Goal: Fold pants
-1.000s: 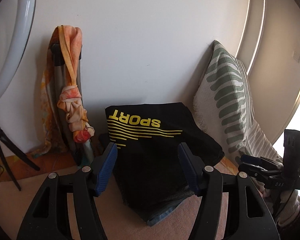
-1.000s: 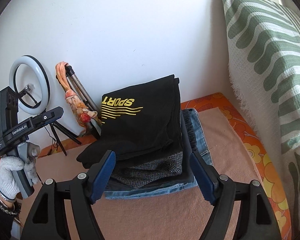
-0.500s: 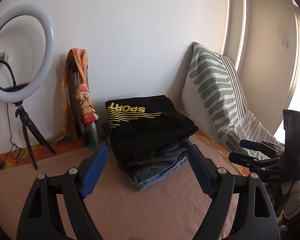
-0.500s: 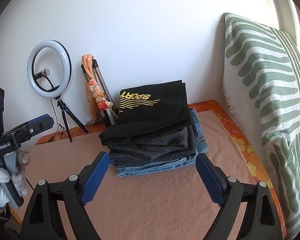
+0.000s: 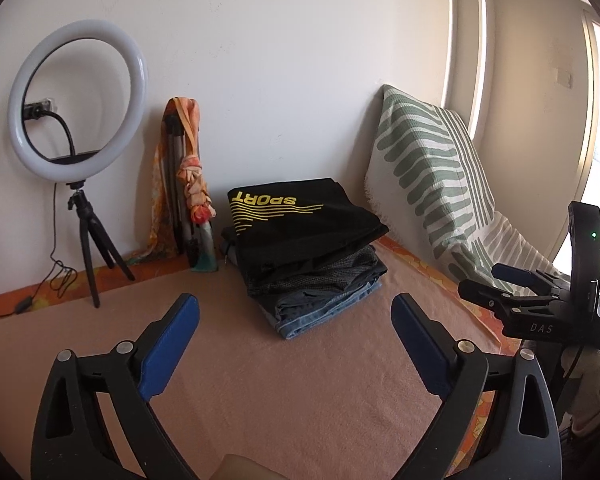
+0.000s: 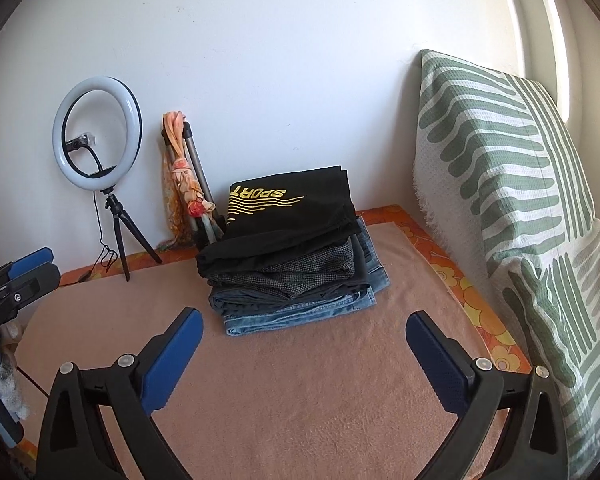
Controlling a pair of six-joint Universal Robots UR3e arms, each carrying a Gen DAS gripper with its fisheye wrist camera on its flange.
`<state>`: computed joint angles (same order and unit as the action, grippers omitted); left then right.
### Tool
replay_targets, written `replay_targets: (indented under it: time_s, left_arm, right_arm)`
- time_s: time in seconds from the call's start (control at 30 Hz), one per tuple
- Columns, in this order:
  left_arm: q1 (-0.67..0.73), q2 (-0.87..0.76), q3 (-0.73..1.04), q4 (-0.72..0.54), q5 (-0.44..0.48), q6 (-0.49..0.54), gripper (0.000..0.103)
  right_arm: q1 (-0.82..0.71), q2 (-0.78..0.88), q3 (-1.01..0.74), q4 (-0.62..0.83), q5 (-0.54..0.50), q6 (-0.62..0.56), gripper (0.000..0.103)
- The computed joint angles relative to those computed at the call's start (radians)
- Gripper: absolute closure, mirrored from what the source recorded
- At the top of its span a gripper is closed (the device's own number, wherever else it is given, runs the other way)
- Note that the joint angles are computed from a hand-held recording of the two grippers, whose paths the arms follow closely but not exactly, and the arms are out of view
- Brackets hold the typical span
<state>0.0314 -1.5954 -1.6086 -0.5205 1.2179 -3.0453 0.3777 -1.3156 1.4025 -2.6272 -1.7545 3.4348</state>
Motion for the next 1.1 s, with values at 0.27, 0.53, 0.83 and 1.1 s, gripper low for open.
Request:
replay_targets:
  time_s: [0.27,0.53,0.83,1.1]
  left_arm:
    - [-0.023,0.066,-0.127,0.077,0.072,-0.001,0.001]
    - [-0.046,0.093,-0.221,0.157,0.111,-0.006,0.001]
    - [-0.063,0.083,-0.223,0.182,0.138,-0.041,0.001]
    - [-0.064,0.089,-0.239,0.192,0.155,-0.029,0.001]
  right_arm:
    - [0.042,0.005,0.049,-0.061,-0.092,0.019,0.0]
    - [0.066,0.031,0.016,-0.077,-0.125,-0.02,0.0]
    - [0.077,0.019,0.044,-0.112,-0.16,-0.006,0.0]
    - [0.081,0.023,0.044,-0.118,-0.172,-0.011,0.0]
